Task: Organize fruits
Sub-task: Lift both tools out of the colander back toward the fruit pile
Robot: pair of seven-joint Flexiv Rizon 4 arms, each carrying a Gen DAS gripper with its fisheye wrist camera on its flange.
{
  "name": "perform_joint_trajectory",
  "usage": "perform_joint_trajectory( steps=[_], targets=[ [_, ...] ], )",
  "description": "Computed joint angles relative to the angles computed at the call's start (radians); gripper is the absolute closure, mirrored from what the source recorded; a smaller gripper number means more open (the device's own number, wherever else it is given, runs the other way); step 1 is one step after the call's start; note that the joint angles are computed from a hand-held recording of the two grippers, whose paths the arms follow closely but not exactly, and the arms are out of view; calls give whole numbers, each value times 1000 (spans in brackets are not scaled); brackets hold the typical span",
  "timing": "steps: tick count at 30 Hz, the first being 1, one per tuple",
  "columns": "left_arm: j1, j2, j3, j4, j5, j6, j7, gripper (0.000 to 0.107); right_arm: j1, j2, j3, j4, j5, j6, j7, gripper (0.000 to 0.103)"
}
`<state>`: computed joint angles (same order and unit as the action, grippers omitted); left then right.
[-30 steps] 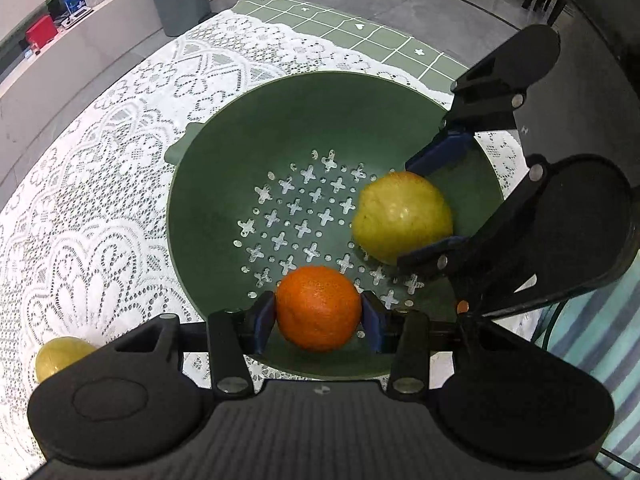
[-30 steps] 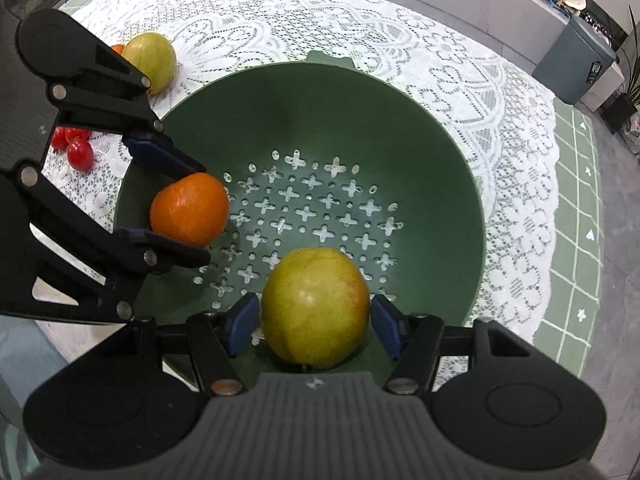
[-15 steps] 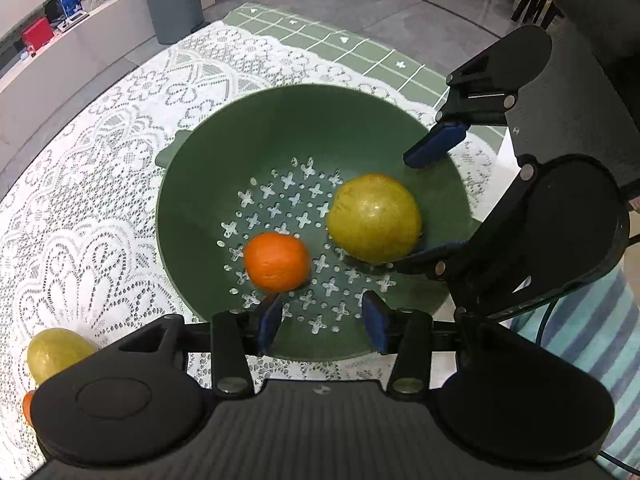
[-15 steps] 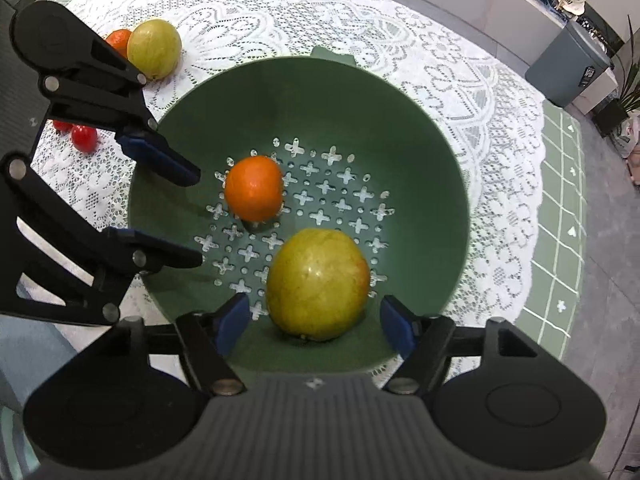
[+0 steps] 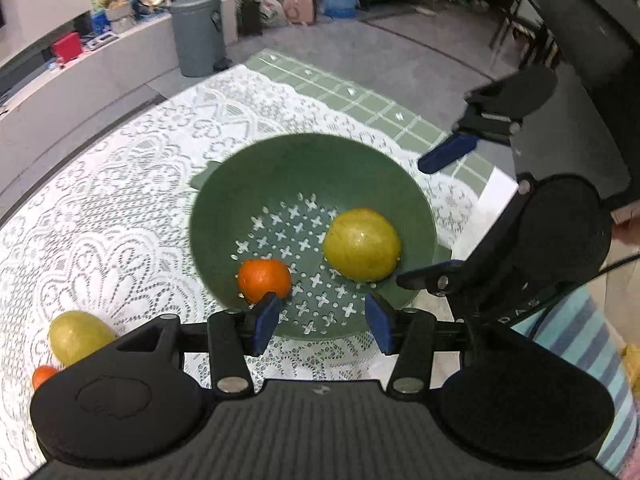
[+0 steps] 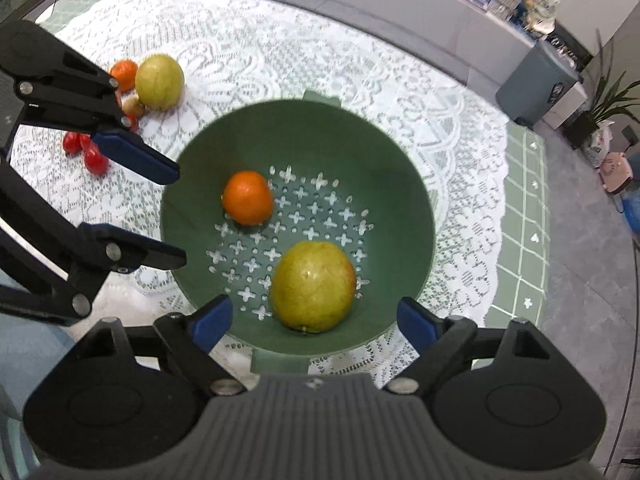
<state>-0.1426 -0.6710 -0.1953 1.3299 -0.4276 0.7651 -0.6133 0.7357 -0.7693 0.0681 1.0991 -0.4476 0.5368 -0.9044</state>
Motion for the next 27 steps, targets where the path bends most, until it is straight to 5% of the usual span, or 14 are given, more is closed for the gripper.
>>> perform_joint_trajectory(
  steps=[7, 13, 21, 27],
  targets=[
    [39, 65, -28, 127, -99, 144, 8, 46, 49, 57, -70, 143, -130, 215, 262, 17],
    [75, 111, -49, 217, -187, 270, 21, 46, 96, 56, -139, 209, -287, 362, 527, 6],
    [132, 165, -105, 338, -315, 454, 107, 44, 173, 22, -247, 211, -533, 403, 986, 6],
    [184, 182, -161, 403, -477, 542, 205, 41, 211, -50, -275, 117, -672, 329, 1142, 6]
  ],
)
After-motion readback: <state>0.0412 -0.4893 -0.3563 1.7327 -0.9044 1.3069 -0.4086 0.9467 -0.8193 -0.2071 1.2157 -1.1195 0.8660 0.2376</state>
